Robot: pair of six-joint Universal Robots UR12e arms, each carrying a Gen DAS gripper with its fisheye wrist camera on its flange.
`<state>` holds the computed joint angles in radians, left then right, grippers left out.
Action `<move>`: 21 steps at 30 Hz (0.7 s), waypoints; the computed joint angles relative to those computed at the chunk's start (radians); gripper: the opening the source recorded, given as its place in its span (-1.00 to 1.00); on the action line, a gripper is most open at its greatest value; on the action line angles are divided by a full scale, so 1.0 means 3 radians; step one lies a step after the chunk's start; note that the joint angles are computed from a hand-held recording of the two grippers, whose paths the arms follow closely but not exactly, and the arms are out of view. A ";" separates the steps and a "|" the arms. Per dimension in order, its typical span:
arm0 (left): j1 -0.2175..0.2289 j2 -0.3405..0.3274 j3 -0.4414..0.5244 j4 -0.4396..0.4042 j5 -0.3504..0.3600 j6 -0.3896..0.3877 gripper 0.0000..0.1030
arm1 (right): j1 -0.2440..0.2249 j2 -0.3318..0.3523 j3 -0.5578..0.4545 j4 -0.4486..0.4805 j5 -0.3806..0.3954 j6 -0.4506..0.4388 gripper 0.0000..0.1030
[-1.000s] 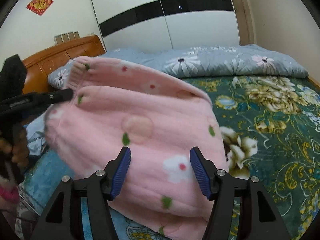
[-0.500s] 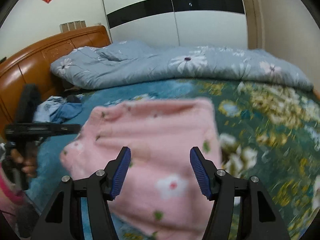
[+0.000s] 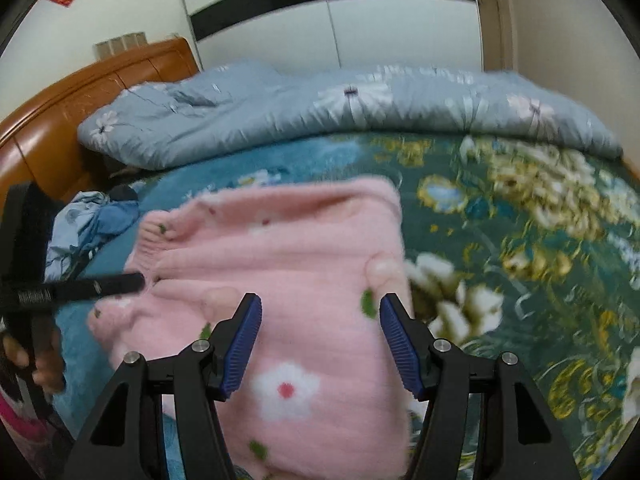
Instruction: Fold clothes
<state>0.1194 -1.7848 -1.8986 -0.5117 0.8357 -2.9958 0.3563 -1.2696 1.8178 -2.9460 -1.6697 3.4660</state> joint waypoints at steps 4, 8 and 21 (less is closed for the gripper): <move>0.0078 -0.0005 -0.0051 0.0258 0.0112 -0.0269 0.66 | -0.0121 -0.0087 0.0194 -0.0087 0.0083 0.0344 0.23; 0.0140 -0.0120 -0.0019 -0.0069 0.0124 -0.0522 0.66 | -0.0350 -0.0110 0.0470 -0.0403 0.0728 0.0993 0.27; 0.0183 -0.0343 0.0012 -0.0319 -0.0396 -0.0724 1.00 | -0.0548 0.0207 0.0506 -0.1115 0.1778 0.1782 0.55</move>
<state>0.1744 -1.8878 -1.8949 -0.6073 0.7168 -3.2131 0.1920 -1.2075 1.9697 -3.2806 -1.1364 4.0005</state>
